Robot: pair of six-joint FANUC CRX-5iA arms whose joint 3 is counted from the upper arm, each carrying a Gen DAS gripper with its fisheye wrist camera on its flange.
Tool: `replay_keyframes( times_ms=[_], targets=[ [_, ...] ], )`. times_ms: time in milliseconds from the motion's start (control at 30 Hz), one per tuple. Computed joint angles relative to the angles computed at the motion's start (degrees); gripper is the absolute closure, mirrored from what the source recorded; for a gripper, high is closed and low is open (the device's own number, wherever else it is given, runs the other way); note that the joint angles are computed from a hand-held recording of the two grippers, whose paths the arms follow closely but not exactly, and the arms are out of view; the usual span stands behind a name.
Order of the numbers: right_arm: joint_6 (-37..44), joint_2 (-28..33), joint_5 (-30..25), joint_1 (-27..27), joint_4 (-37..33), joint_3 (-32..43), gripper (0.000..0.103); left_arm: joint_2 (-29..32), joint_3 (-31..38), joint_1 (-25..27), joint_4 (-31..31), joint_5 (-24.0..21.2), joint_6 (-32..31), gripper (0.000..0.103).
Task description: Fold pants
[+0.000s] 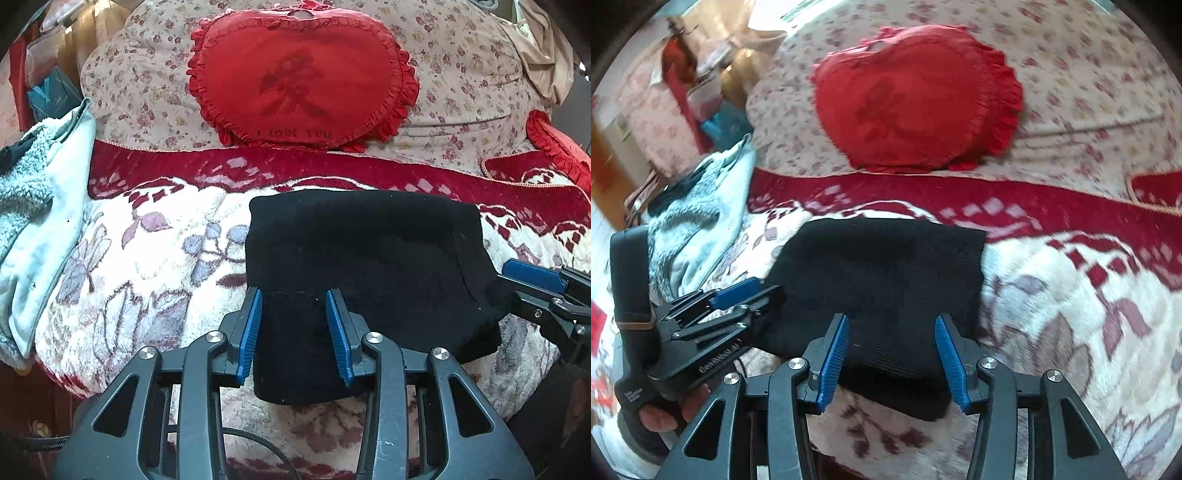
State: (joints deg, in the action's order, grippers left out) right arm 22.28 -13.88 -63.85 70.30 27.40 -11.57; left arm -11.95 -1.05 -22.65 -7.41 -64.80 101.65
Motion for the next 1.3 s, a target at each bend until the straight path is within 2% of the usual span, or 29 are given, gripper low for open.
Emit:
replay_keyframes(
  times_ms=[133, 233, 367, 433, 567, 633, 833, 900, 1000, 1067, 1100, 1200, 1267, 1300],
  targets=[
    [0.43, 0.57, -0.51, 1.15, 2.37, 0.45, 0.056, -0.16, -0.19, 0.03, 0.16, -0.05, 0.15, 0.067],
    [3.39, 1.49, -0.47, 0.03, -0.06, 1.46, 0.056, -0.41, -0.8, 0.08, 0.71, 0.2, 0.12, 0.056],
    [3.5, 1.78, -1.51, -0.16, -2.47, 0.27, 0.056, -0.23, -0.77, -1.28, -1.11, 0.46, 0.75, 0.053],
    [2.16, 0.8, -0.56, 0.46, -1.86, -1.96, 0.056, -0.06, -1.05, -1.4, -0.98, 0.63, 0.44, 0.044],
    [2.92, 0.6, -0.73, 1.38, -0.47, -2.78, 0.056, -0.09, -1.97, -0.97, -0.52, 1.7, 0.94, 0.043],
    [3.19, -0.65, 0.55, 0.49, -1.46, -2.73, 0.056, -0.39, -2.48, 0.88, 2.58, 1.62, -1.56, 0.043],
    [-4.32, -4.58, 2.84, -3.32, -0.96, -6.44, 0.053, -1.53, -6.23, 8.85, 15.63, 3.1, -6.86, 0.043],
    [-3.33, -5.03, 5.44, -5.84, -4.41, -6.92, 0.052, -0.84, -6.87, 10.59, 18.58, 3.01, -7.39, 0.043],
    [-0.34, -5.86, 13.48, -10.34, -11.44, -8.56, 0.05, 0.26, -7.86, 11.62, 21.8, 3.69, -9.0, 0.043],
    [1.26, -5.53, 17.94, -12.71, -15.72, -9.15, 0.047, 1.0, -8.27, 11.53, 23.17, 4.04, -9.88, 0.038],
    [2.0, -5.11, 19.3, -13.32, -17.14, -9.14, 0.042, 1.38, -8.53, 11.38, 24.0, 4.37, -10.64, 0.03],
    [0.32, -4.56, 22.64, -12.82, -14.5, -10.61, 0.04, 1.96, -9.35, 11.07, 25.18, 5.78, -10.79, 0.028],
    [-0.59, -4.61, 22.74, -12.51, -13.62, -10.73, 0.044, 2.14, -9.58, 11.4, 26.35, 5.93, -11.28, 0.029],
    [-0.62, -4.74, 22.53, -12.37, -13.24, -10.67, 0.049, 2.3, -9.3, 11.45, 26.76, 5.66, -11.64, 0.036]
  ],
)
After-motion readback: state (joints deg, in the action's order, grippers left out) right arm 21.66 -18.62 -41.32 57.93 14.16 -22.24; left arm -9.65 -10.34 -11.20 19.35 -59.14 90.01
